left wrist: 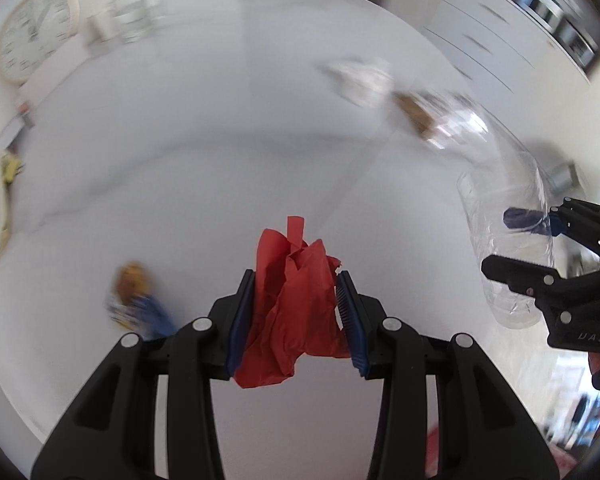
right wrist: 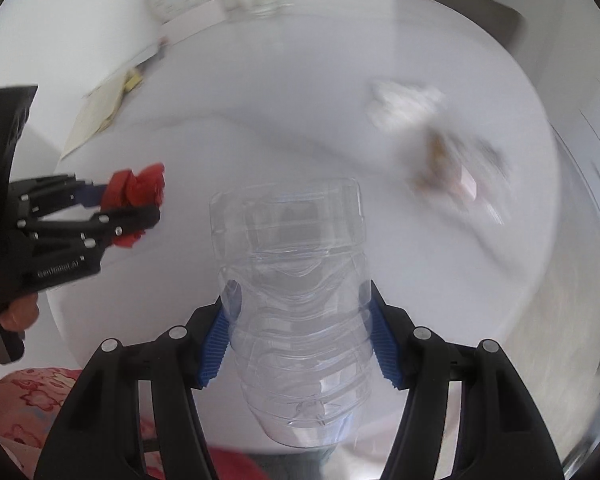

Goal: Collect trash
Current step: 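Carry both items over the white bin and open both tools to drop them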

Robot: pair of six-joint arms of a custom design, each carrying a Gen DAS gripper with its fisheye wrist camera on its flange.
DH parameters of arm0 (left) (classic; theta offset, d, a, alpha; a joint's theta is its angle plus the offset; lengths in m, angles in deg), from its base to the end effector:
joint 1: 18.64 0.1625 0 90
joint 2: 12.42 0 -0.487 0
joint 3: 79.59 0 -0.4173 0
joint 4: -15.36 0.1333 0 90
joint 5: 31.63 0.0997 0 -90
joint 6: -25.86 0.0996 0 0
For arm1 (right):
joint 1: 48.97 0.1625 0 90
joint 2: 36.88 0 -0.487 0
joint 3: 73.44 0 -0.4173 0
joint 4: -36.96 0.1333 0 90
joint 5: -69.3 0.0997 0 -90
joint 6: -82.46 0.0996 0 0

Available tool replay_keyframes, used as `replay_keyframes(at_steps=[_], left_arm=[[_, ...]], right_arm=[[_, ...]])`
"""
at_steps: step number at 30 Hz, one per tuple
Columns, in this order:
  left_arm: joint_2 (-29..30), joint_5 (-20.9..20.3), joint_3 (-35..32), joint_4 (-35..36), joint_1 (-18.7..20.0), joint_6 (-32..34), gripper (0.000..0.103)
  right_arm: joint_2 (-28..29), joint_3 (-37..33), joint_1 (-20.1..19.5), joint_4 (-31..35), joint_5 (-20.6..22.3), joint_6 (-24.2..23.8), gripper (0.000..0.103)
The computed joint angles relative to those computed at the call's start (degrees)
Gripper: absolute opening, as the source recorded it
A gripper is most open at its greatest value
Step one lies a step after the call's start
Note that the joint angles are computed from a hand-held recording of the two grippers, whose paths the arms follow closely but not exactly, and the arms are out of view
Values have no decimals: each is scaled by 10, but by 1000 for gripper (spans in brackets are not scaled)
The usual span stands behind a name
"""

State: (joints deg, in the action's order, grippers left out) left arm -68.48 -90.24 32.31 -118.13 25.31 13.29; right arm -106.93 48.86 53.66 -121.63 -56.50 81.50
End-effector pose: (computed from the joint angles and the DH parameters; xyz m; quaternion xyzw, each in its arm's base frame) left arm -0.2930 -0.5396 0.1168 0.3035 0.9082 -0.0414 0.2852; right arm 0.1913 -0.5106 0.2409 0.0681 -0.9405 0.1655 0.2889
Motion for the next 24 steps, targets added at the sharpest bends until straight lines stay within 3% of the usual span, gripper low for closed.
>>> replay_keyframes(at_steps=[4, 11, 16, 19, 24], left_arm=[[20, -51, 17, -8, -31, -3, 40], [72, -115, 22, -28, -96, 6, 40], [116, -154, 12, -32, -138, 10, 40], [137, -162, 4, -33, -157, 7, 40], [157, -166, -2, -40, -179, -3, 40]], right_arm=[[-73, 80, -6, -13, -19, 50, 62], [-206, 180, -52, -2, -37, 84, 62], [-286, 215, -88, 22, -42, 69, 62], [-343, 234, -120, 38, -30, 44, 63], [-390, 245, -158, 50, -10, 7, 63]])
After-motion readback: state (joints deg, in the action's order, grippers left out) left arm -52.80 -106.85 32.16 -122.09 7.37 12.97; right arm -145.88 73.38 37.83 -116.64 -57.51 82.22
